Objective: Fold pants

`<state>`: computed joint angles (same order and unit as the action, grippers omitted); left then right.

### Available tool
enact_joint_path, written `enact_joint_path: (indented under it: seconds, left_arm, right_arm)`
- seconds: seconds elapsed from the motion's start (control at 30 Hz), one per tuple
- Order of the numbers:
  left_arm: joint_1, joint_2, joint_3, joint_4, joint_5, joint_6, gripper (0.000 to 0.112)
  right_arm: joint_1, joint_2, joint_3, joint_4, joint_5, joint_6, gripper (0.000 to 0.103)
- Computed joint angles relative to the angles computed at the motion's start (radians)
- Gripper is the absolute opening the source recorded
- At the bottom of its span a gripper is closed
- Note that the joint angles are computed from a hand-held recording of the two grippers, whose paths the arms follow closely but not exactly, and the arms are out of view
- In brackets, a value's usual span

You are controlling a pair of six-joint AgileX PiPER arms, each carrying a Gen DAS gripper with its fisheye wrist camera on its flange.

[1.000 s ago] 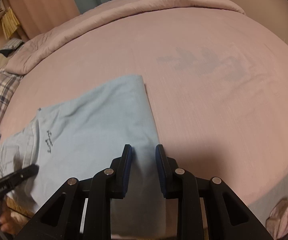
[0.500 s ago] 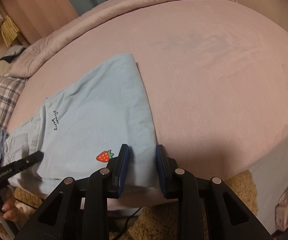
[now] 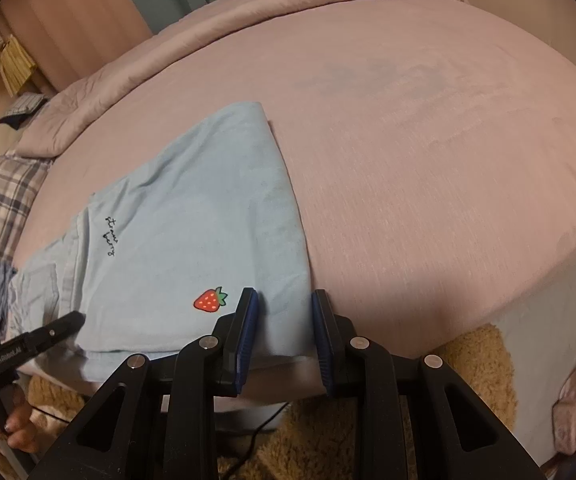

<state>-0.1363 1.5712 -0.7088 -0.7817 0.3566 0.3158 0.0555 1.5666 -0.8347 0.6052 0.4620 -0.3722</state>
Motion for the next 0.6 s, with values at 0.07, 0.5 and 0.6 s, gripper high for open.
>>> enact_joint_path:
  seconds: [0.07,0.5,0.6]
  left_arm:
    - [0.002,-0.011,0.009,-0.001,0.006,0.000,0.022]
    - [0.048,-0.268,0.071,0.350,0.033,-0.357,0.076]
    - [0.105,-0.355,0.084,0.490,0.034,-0.483,0.090]
  right_arm:
    - [0.000,-0.006,0.002,-0.020,0.003,0.020,0.026]
    - [0.097,-0.065,-0.057,-0.321,-0.012,0.328,0.057]
    - [0.117,-0.090,-0.073,-0.314,-0.033,0.321,0.070]
